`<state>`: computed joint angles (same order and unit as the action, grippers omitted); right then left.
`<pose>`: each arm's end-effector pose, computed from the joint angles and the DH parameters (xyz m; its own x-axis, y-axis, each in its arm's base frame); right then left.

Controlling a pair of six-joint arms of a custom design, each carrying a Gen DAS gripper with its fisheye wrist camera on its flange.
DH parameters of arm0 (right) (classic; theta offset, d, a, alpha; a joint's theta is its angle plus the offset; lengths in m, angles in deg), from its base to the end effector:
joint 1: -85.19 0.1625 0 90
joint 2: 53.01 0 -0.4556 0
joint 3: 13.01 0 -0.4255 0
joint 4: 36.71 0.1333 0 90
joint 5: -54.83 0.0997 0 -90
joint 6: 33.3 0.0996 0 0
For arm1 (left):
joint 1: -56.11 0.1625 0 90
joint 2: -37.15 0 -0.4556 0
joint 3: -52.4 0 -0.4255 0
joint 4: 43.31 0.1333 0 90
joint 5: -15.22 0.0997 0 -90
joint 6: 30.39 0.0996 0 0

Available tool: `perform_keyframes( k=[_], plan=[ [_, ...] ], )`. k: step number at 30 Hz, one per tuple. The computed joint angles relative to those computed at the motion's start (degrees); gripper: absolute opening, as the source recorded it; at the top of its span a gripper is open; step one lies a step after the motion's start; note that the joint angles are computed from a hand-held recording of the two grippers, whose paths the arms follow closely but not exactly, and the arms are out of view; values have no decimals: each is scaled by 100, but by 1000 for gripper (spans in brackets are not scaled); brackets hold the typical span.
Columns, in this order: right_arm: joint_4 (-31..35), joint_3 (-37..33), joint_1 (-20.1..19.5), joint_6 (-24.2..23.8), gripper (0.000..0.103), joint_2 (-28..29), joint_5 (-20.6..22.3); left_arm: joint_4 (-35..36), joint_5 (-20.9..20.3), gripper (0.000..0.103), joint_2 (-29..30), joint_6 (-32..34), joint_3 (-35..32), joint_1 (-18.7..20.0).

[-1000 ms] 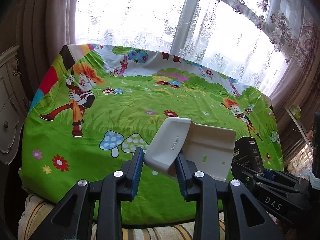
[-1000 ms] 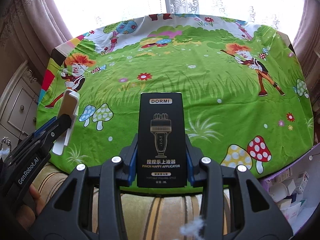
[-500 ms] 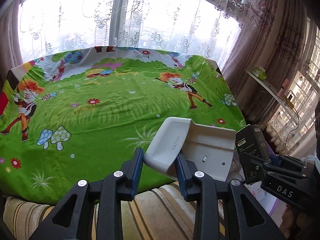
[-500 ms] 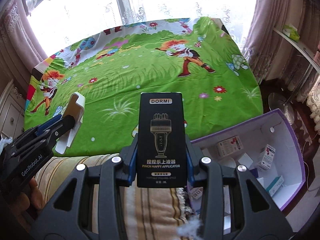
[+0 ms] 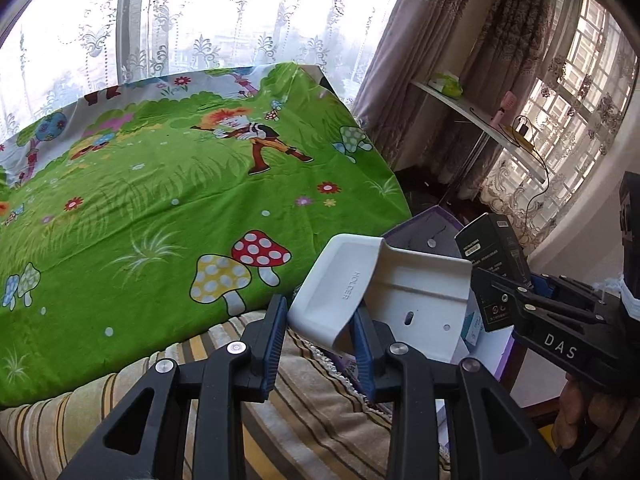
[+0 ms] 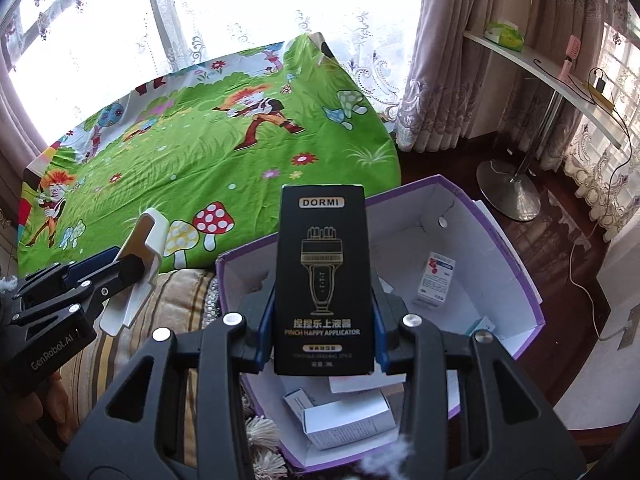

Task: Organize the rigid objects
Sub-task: 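Carry the white tray and black DORMI box over the purple box, then open both grippers to drop the tray and DORMI box inside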

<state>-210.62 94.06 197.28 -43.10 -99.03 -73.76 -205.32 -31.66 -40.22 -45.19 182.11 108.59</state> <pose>0.3083 -0.5704 0.0850 -0.7445 -0.2137 0.6325 -0.4803 0.8295 -0.2850 -0.1314 -0.5017 0.2353 -0.8417 0.0626 -0.5363 0.3708 0.7890 -0.4899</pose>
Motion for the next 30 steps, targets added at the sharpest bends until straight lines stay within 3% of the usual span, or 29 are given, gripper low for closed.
perform_keyframes(
  k=[7, 9, 11, 13, 30],
  plan=[
    [-61, 199, -147, 158, 43, -223, -167, 406, -251, 36, 291, -74, -178, -76],
    [-46, 222, -160, 205, 49, -252, -203, 502, -279, 51, 321, -81, -200, -96],
    [-100, 252, -162, 212, 70, -265, -224, 542, -239, 66, 327, -79, -206, -123],
    [-81, 270, -149, 208, 75, -272, -277, 636, -239, 76, 312, -145, -225, -119],
    [68, 503, -100, 235, 75, -463, -272, 1358, -535, 77, 158, -609, -173, -192]
  ],
)
